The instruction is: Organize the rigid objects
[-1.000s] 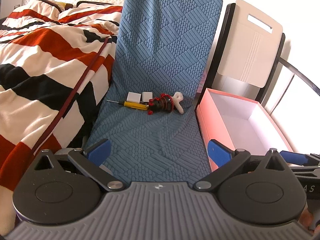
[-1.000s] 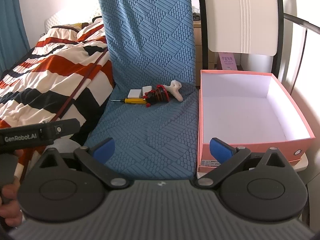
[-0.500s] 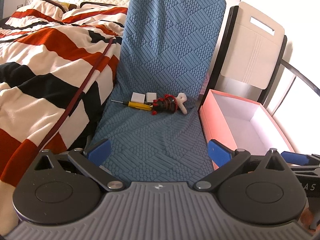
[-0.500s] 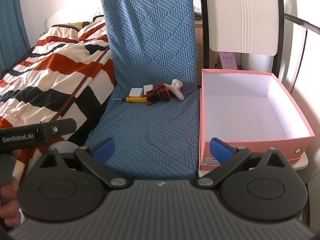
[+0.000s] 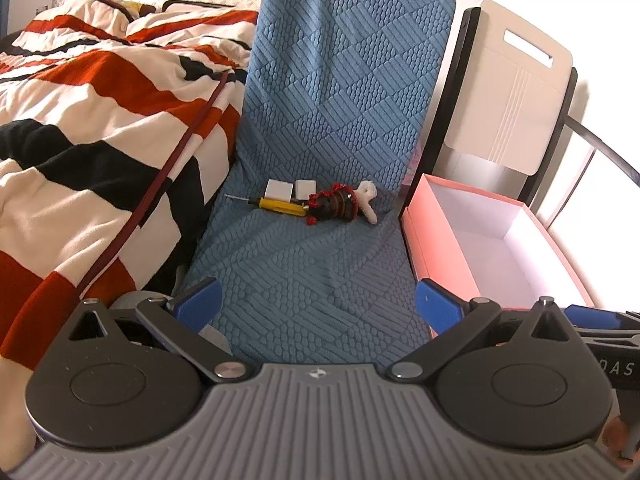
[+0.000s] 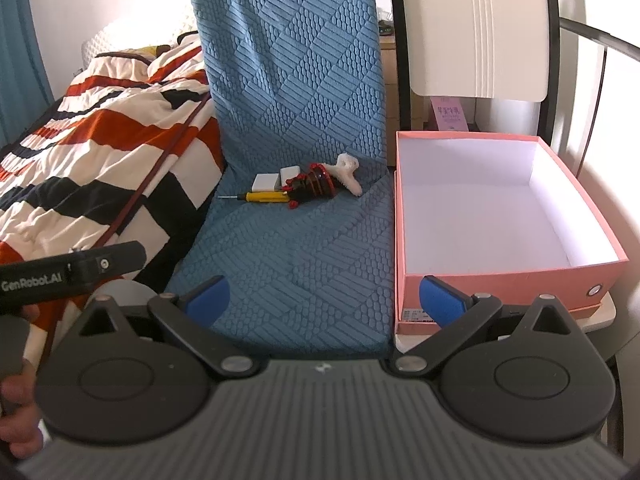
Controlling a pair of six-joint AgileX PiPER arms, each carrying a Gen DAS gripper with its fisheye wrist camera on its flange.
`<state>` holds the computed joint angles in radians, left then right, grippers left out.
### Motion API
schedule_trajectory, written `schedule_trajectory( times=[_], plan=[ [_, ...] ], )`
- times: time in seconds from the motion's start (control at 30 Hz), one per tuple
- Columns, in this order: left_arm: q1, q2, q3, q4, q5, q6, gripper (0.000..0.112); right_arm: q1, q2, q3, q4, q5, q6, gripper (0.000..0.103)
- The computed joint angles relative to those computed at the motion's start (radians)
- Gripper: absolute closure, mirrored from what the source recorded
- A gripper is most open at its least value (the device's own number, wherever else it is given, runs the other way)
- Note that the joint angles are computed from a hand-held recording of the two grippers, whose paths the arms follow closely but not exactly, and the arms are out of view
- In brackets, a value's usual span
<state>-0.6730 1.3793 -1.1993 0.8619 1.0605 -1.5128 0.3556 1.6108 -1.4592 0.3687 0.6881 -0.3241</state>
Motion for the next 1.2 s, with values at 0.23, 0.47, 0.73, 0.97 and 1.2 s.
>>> schedule_trajectory(
  times=[0.23,0.47,0.73,0.97,1.2],
  plan=[
    [0.025,0.008,-0.012,-0.001,-0.027,0.030,0.009,-0.004,0.005,-0.004,-0.007,-0.021,0.028,0.000],
    [0.075,0.009,0.047,-0.010,-0.101,0.013,0.009,0.009,0.025,0.011,-0.024,-0.030,0.022,0.000],
    [0.201,0.024,0.097,-0.012,-0.250,0.034,0.009,0.008,0.099,-0.028,-0.004,-0.068,0.003,0.000],
    [0.347,0.139,0.088,-0.008,-0.444,0.090,0.009,0.021,0.197,-0.089,-0.027,-0.111,0.014,0.000],
    [0.495,0.300,0.047,0.073,-0.681,0.010,0.009,0.042,0.312,-0.183,0.007,-0.162,-0.046,0.000]
  ],
)
